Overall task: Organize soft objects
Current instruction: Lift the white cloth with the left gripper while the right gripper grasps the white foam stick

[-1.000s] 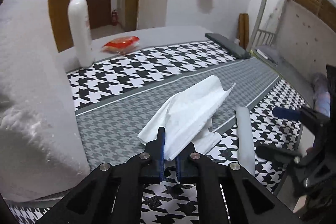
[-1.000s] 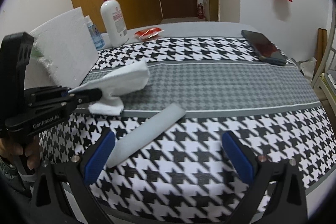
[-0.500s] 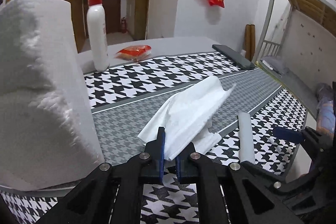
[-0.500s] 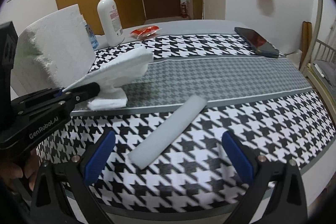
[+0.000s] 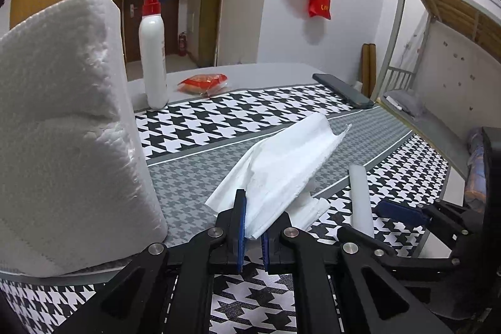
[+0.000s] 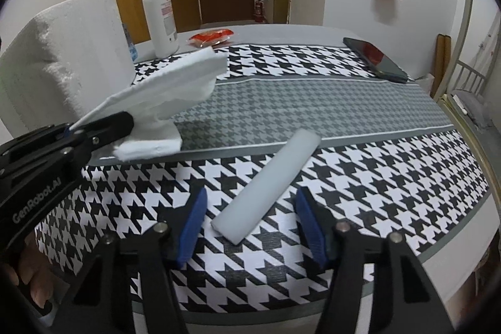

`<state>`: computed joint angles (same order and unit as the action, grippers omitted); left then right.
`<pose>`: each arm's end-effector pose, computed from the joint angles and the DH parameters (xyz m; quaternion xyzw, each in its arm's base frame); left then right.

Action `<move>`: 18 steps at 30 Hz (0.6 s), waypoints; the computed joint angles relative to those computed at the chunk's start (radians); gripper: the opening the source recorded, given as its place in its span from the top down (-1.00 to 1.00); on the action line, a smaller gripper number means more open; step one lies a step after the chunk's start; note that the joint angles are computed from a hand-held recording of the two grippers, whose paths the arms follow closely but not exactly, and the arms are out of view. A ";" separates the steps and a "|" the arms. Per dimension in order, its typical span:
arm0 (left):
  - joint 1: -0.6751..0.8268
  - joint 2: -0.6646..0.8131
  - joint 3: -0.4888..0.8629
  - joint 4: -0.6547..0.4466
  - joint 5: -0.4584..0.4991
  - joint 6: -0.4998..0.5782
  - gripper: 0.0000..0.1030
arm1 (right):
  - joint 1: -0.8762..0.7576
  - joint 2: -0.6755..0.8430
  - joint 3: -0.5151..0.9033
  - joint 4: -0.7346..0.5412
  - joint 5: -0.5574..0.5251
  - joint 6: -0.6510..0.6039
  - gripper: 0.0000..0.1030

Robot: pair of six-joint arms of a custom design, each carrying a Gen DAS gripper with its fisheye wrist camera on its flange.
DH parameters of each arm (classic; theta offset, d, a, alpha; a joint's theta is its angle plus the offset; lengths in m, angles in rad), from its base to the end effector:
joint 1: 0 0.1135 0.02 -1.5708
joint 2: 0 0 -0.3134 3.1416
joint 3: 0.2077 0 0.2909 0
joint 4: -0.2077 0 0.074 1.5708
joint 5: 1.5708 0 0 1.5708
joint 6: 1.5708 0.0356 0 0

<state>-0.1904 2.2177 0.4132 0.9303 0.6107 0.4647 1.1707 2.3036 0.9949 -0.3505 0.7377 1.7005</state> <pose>0.2588 -0.0707 -0.0064 0.3856 0.8158 -0.2354 0.3611 0.1594 0.3153 -0.0129 0.2286 0.9035 -0.0894 0.3514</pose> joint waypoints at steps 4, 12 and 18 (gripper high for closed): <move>0.010 0.001 -0.002 -0.002 0.013 0.009 0.83 | 0.006 0.003 0.001 -0.010 -0.001 0.023 0.05; 0.006 0.000 -0.014 0.017 0.023 0.020 0.83 | 0.059 -0.030 -0.035 -0.034 0.003 0.070 0.36; 0.003 0.001 -0.021 0.031 0.022 0.026 0.83 | 0.101 -0.057 -0.061 -0.173 -0.013 0.232 0.36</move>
<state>-0.1874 2.2192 0.3918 0.9609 0.6325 0.4904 1.2713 2.2462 0.9340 -0.5240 0.7249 1.9326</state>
